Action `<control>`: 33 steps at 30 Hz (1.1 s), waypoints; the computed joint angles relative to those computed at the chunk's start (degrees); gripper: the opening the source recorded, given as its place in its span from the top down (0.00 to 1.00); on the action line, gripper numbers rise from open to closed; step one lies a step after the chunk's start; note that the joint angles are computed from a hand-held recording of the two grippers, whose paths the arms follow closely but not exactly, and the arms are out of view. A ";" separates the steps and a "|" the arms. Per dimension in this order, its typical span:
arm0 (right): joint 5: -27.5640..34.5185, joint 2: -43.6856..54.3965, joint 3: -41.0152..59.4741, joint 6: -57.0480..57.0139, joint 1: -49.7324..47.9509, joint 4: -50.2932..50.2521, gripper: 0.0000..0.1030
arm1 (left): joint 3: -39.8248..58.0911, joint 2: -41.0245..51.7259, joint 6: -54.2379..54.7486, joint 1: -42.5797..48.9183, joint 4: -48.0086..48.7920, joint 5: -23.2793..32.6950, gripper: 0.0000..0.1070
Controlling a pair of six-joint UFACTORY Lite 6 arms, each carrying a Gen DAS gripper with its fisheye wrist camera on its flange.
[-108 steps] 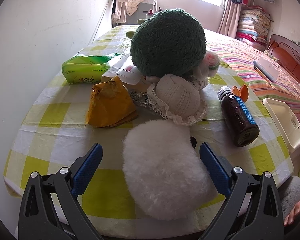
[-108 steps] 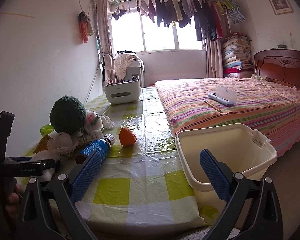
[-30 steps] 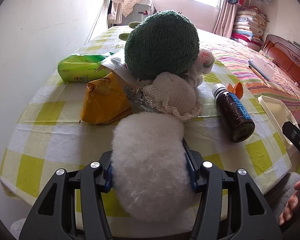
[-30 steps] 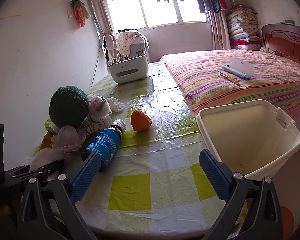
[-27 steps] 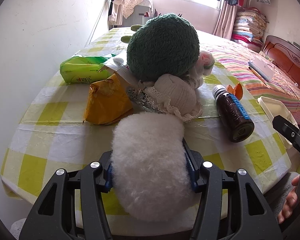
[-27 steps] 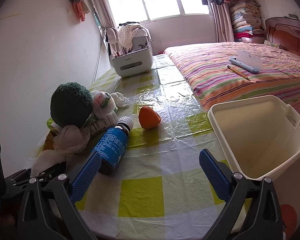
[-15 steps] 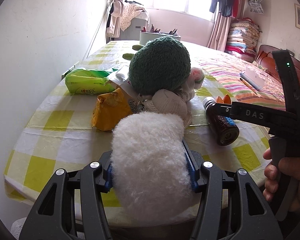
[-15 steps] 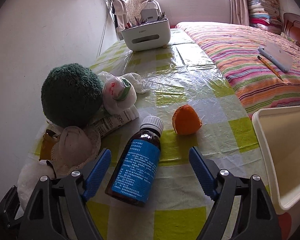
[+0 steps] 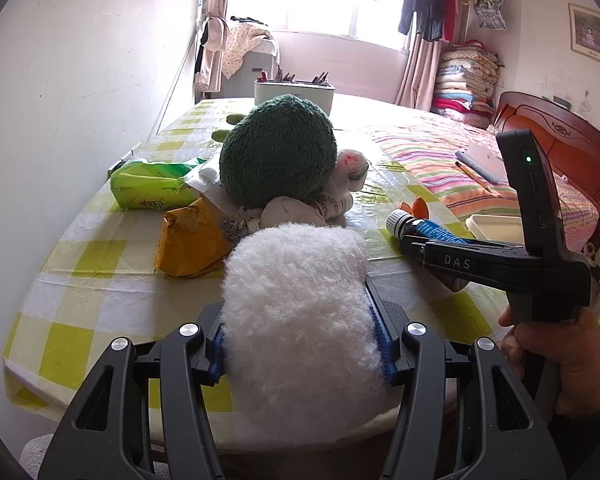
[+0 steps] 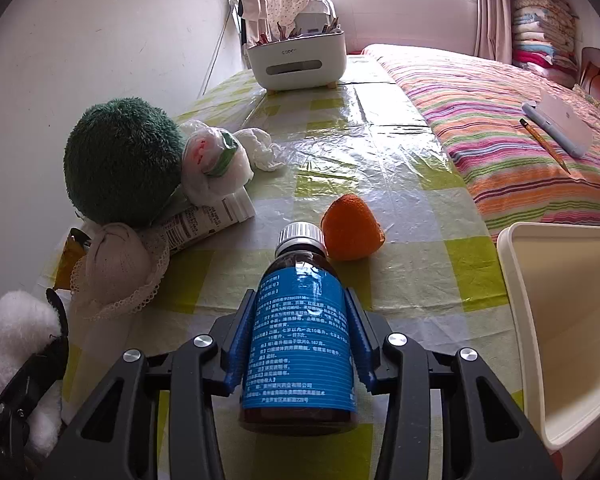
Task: Collect trash
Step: 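Grasp the blue-labelled medicine bottle with the right tool while the left tool holds the plush, then drop the bottle into the white basket with the right tool while the left tool carries the plush over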
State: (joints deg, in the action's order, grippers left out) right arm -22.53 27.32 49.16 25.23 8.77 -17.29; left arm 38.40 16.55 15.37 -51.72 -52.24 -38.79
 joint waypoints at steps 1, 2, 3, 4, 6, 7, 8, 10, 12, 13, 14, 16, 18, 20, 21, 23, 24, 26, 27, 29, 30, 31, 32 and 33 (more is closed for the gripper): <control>-1.26 -0.79 -1.15 1.98 -1.60 -3.00 0.60 | 0.44 0.42 0.59 -0.50 -0.74 -0.53 0.50; -2.20 -1.46 -2.00 2.66 -2.92 -4.57 0.60 | 0.92 0.81 1.14 -0.97 -1.43 -0.87 0.50; -2.65 -2.14 -2.73 1.72 -3.87 -4.12 0.60 | 1.37 1.31 1.31 -1.14 -1.45 -0.97 0.50; -3.15 -2.82 -3.47 0.67 -4.63 -3.40 0.60 | 1.96 1.75 1.68 -1.44 -1.73 -1.01 0.50; -5.00 -3.79 -4.76 2.17 -6.90 -6.06 0.60 | 3.10 2.66 2.84 -2.48 -3.07 -1.56 0.50; -5.79 -4.24 -5.30 3.66 -8.09 -8.14 0.60 | 3.76 3.13 3.64 -2.99 -3.88 -1.73 0.50; -6.35 -4.28 -5.33 5.01 -9.17 -10.14 0.60 | 4.48 3.64 4.42 -3.34 -4.49 -1.68 0.50; -7.78 -4.31 -5.64 6.74 -11.10 -12.92 0.60 | 6.12 4.75 6.25 -4.15 -5.99 -1.54 0.50; -10.31 -4.17 -6.30 10.57 -13.74 -18.29 0.60 | 7.77 6.17 8.03 -4.88 -7.38 -1.69 0.50; -11.76 -3.99 -6.58 12.39 -15.03 -20.90 0.60 | 8.62 6.87 9.16 -5.26 -8.31 -1.83 0.50; -13.21 -4.15 -7.17 13.74 -16.30 -22.99 0.60 | 9.39 7.48 10.16 -5.66 -9.18 -2.02 0.50; -15.82 -6.05 -9.91 13.57 -17.83 -23.09 0.59 | 10.78 8.55 11.73 -6.50 -10.59 -2.41 0.50; -18.58 -8.39 -12.76 12.43 -19.66 -22.03 0.60 | 11.74 9.26 12.78 -7.12 -11.66 -2.58 0.50; -20.37 -10.08 -14.67 11.60 -21.56 -20.86 0.60 | 12.70 9.67 13.09 -7.37 -11.80 -2.21 0.50; -20.96 -10.45 -15.12 11.62 -22.57 -20.63 0.60 | 13.19 9.86 13.22 -7.42 -11.70 -1.87 0.50; -21.66 -11.08 -15.93 11.87 -24.72 -20.29 0.60 | 14.24 10.37 13.69 -7.83 -11.85 -1.60 0.50; -21.98 -11.12 -16.10 12.37 -25.92 -20.65 0.59 | 14.65 10.60 13.71 -7.99 -11.59 -1.43 0.50; -22.15 -10.93 -16.03 13.50 -28.01 -21.29 0.59 | 15.22 10.81 12.91 -8.01 -10.20 -0.48 0.50; -21.92 -10.83 -15.97 13.74 -28.77 -21.08 0.59 | 15.69 10.94 12.63 -8.04 -9.65 0.22 0.50; -21.88 -10.22 -15.64 14.24 -30.38 -21.06 0.60 | 16.87 11.59 12.91 -8.07 -9.34 1.08 0.50; -21.89 -9.93 -15.45 14.33 -31.10 -20.92 0.60 | 17.55 11.94 13.33 -8.01 -9.28 1.64 0.50; -21.86 -9.72 -15.38 14.14 -31.64 -20.42 0.60 | 18.22 12.19 13.61 -7.85 -8.97 2.44 0.50; -21.71 -9.49 -15.16 13.89 -31.96 -19.74 0.59 | 18.80 12.42 13.55 -7.78 -8.56 3.09 0.50; -21.60 -9.35 -14.98 13.81 -32.44 -19.36 0.60 | 19.41 12.67 13.51 -7.79 -8.27 3.64 0.50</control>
